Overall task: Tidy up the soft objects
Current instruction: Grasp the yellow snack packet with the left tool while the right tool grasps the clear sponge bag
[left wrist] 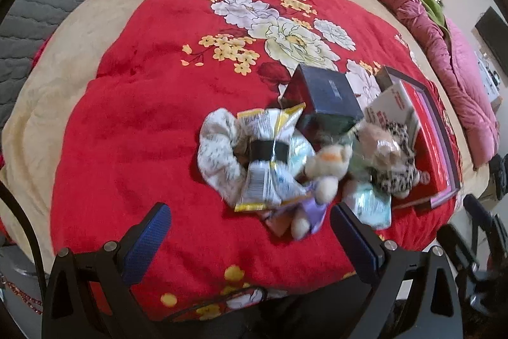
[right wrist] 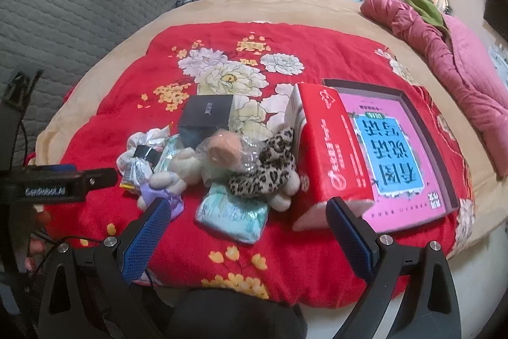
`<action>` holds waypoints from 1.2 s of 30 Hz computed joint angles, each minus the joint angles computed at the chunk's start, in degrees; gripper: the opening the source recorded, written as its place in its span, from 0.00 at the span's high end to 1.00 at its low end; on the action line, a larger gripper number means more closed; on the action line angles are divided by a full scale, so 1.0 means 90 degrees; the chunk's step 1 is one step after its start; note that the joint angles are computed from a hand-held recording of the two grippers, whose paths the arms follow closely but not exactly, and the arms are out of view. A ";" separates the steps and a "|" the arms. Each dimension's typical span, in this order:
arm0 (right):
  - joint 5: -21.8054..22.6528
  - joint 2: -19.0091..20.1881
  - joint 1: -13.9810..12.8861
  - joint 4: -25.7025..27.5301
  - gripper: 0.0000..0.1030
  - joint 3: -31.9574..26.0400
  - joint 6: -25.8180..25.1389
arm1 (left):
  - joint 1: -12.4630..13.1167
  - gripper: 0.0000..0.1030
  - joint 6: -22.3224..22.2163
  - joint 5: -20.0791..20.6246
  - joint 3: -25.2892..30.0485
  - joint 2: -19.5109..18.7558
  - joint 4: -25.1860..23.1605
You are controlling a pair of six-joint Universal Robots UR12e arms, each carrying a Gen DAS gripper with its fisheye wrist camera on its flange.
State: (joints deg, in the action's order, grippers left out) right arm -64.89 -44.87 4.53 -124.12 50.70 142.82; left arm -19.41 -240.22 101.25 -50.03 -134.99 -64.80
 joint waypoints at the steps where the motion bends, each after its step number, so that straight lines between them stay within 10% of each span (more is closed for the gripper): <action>1: -0.0017 0.0053 0.0015 0.0084 0.05 -0.0105 -0.0035 | 0.0032 0.02 0.0011 -0.0071 0.0056 -0.0036 -0.0051; 23: -0.0918 0.1667 0.0556 0.1774 0.05 -0.2797 -0.2380 | 0.0276 0.36 0.0288 -0.0657 0.0253 -0.0303 0.0021; 28: -0.0987 0.2090 0.0607 0.2749 0.39 -0.3645 -0.2503 | 0.0323 0.49 0.0298 -0.0879 0.0260 -0.0341 0.0029; 36: -0.0462 0.2410 0.0508 0.3543 0.48 -0.4369 -0.2373 | 0.0305 0.55 0.0528 -0.0861 0.0712 -0.0583 -0.0259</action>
